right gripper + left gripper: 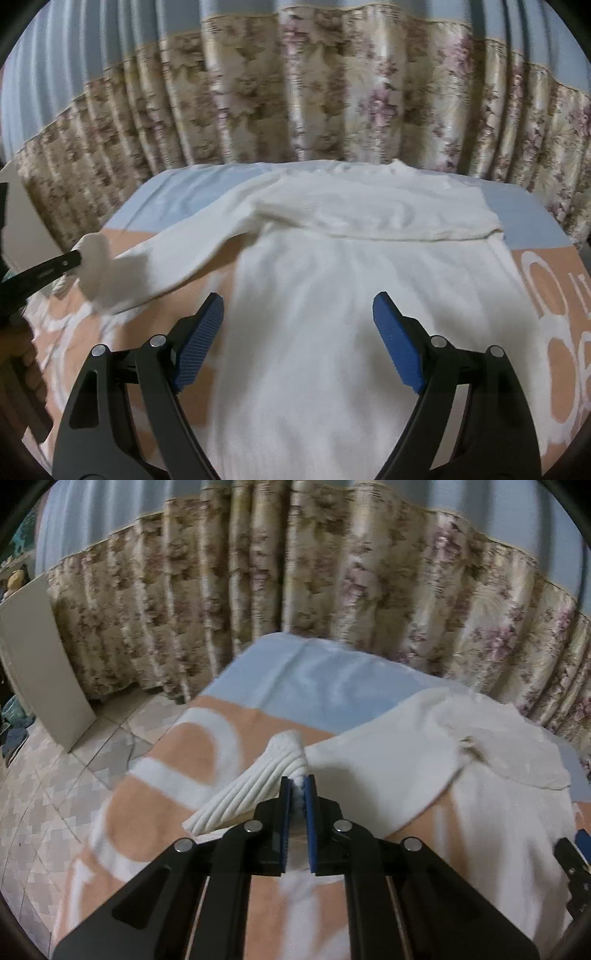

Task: Fold small clothes
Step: 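Carry the sleeve with the left tool across the sweater body and release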

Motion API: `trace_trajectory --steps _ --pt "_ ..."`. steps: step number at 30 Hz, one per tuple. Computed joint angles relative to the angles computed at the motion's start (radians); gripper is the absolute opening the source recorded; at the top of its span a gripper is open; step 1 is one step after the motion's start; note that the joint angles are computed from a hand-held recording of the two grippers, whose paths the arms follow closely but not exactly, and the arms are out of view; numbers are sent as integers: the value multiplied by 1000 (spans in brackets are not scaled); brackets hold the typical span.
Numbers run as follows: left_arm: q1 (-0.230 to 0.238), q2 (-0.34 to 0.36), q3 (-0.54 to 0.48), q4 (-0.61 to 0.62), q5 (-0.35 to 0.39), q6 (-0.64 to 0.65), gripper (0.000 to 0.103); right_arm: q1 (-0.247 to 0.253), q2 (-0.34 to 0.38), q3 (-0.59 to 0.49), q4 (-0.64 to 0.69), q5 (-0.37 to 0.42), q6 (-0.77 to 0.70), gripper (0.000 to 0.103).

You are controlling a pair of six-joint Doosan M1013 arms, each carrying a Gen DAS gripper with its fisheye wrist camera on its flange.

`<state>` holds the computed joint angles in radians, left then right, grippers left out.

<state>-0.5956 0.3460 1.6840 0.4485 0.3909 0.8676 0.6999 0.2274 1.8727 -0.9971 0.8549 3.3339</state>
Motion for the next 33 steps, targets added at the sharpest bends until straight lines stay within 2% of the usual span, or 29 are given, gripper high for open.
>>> trace_trajectory --steps 6,11,19,27,33 --pt "-76 74 -124 -72 52 36 7 -95 -57 57 31 -49 -26 84" --pt "-145 154 -251 -136 93 108 7 -153 -103 102 30 -72 -57 84" --pt "-231 273 -421 -143 159 144 7 -273 -157 177 43 -103 -97 84" --pt "-291 356 -546 -147 208 155 7 -396 -165 215 5 -147 -171 84" --pt "-318 414 -612 -217 248 232 7 -467 -175 243 -3 -185 -220 84"
